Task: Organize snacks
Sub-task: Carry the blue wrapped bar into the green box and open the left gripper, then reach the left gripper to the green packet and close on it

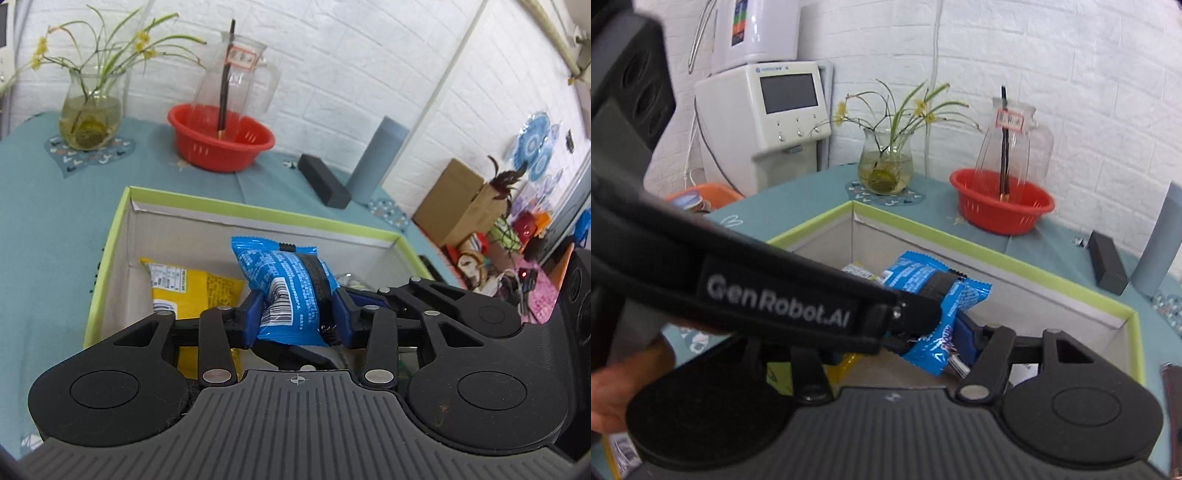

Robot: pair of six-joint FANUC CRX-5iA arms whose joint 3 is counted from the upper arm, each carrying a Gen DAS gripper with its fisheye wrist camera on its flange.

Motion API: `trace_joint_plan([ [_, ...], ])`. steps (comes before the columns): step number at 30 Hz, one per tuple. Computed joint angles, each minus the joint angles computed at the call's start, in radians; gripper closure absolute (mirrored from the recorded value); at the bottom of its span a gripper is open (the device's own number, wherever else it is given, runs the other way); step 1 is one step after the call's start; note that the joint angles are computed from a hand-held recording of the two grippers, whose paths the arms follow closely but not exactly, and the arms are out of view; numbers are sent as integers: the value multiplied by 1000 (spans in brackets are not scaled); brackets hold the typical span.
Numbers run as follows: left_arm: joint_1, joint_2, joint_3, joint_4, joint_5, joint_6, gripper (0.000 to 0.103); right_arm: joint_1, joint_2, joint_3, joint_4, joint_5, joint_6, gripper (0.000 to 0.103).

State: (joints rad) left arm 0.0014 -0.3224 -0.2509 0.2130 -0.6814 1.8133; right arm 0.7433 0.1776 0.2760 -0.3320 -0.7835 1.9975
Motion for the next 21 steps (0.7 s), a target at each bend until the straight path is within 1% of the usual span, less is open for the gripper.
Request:
trace_joint_plan([
  [1, -1, -1, 0, -17, 2, 10, 73, 3, 8, 6, 10, 1, -7, 30],
  [2, 0, -4, 1, -27, 4, 17, 60, 8, 4, -5, 28, 18, -14, 27],
  [4, 1, -31, -14, -30, 20, 32, 49, 3, -14, -17, 14, 29, 1, 22],
  [6, -7, -63, -14, -57, 21, 54, 47, -14, -57, -43, -35, 45, 27, 19],
  [7, -19, -81, -11, -85, 19, 78, 45, -18, -93, -72, -53, 66, 42, 12],
  [8, -33, -104, -11, -110, 17, 101, 41, -16, -128, -104, -54, 89, 49, 10],
  [10, -69, -147, -9, -151, 2, 144, 37, 0, -226, -198, -24, 148, 46, 10],
  [13, -162, -210, -10, -246, -28, 249, 33, 22, -364, -328, 32, 180, -7, 10],
  [15, -238, -239, -15, -298, -47, 325, 32, 41, -455, -418, 90, 184, -77, 10],
  [18, -377, -254, -14, -399, -91, 469, 32, 98, -598, -584, 266, 183, -280, 10],
  [19, -423, -255, -16, -431, -102, 518, 32, 120, -645, -641, 327, 174, -349, 10],
  [21, -501, -251, -25, -467, -126, 592, 32, 159, -720, -728, 423, 129, -469, 10],
])
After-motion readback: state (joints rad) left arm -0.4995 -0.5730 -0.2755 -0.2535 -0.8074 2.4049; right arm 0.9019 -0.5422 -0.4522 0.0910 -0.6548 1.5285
